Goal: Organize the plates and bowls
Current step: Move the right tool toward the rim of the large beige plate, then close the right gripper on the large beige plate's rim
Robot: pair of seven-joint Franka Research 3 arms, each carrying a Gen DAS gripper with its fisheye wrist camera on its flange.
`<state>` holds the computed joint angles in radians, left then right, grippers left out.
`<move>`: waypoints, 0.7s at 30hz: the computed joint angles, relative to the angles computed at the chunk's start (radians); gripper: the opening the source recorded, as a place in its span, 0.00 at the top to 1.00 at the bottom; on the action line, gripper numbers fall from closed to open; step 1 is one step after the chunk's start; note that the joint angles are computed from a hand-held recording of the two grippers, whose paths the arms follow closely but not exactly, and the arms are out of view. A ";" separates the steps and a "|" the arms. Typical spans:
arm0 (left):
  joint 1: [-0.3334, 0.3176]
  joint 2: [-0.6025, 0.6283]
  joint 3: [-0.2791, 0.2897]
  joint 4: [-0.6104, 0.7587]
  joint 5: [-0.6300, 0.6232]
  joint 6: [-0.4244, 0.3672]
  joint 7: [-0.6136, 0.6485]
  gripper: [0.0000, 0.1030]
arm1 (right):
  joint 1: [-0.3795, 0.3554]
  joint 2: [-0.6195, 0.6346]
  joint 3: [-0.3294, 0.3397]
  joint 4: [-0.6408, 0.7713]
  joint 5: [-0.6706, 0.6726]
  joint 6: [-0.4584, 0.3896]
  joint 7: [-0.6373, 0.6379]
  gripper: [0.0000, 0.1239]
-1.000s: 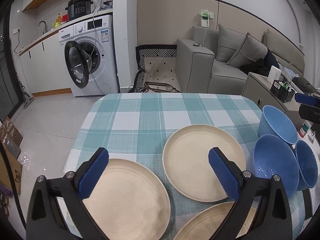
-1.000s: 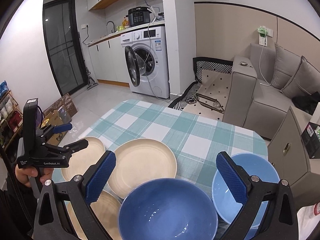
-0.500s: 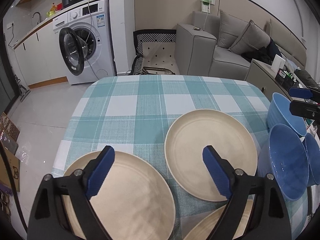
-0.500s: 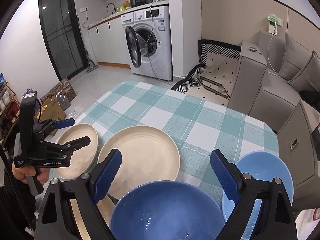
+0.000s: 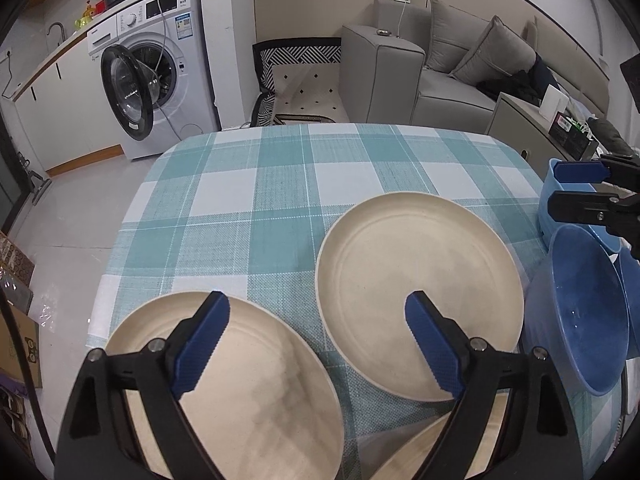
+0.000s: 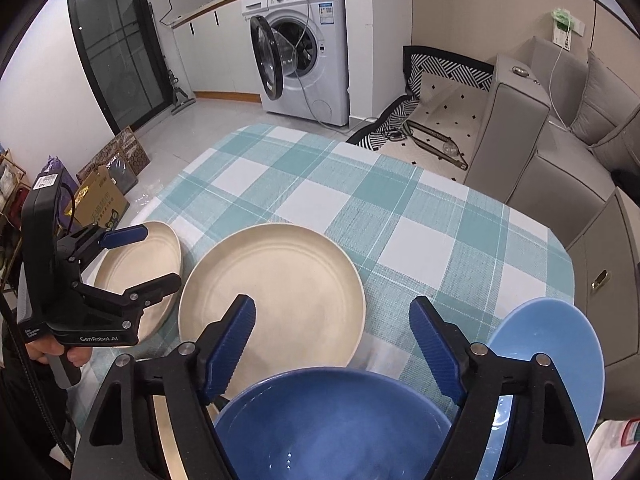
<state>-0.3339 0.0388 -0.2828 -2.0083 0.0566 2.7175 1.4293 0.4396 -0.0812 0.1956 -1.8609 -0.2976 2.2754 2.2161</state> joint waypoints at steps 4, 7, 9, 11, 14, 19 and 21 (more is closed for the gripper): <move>0.000 0.017 -0.003 0.012 -0.011 -0.010 0.016 0.13 | 0.001 0.026 -0.008 0.020 0.031 -0.023 -0.026 0.35; 0.000 0.029 -0.006 0.019 -0.017 -0.012 0.028 0.14 | 0.003 0.041 -0.014 0.031 0.039 -0.034 -0.037 0.36; 0.000 0.034 -0.009 0.021 -0.014 -0.005 0.039 0.15 | 0.005 0.053 -0.018 0.039 0.044 -0.039 -0.041 0.36; 0.000 0.039 -0.010 0.023 -0.013 0.000 0.048 0.15 | 0.008 0.062 -0.021 0.045 0.042 -0.049 -0.042 0.38; 0.005 0.048 -0.014 0.029 -0.038 -0.006 0.070 0.28 | 0.010 0.073 -0.027 0.049 0.048 -0.057 -0.053 0.39; 0.011 0.069 -0.020 0.047 -0.080 -0.028 0.105 0.37 | 0.014 0.089 -0.035 0.062 0.048 -0.074 -0.062 0.43; 0.016 0.075 -0.025 0.052 -0.109 -0.032 0.123 0.38 | 0.015 0.095 -0.038 0.066 0.050 -0.074 -0.070 0.43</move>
<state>-0.3182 0.1138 -0.3074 -1.9565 -0.0524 2.6856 1.5526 0.4542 0.0133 0.1576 -1.7945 -0.2473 2.2018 2.1456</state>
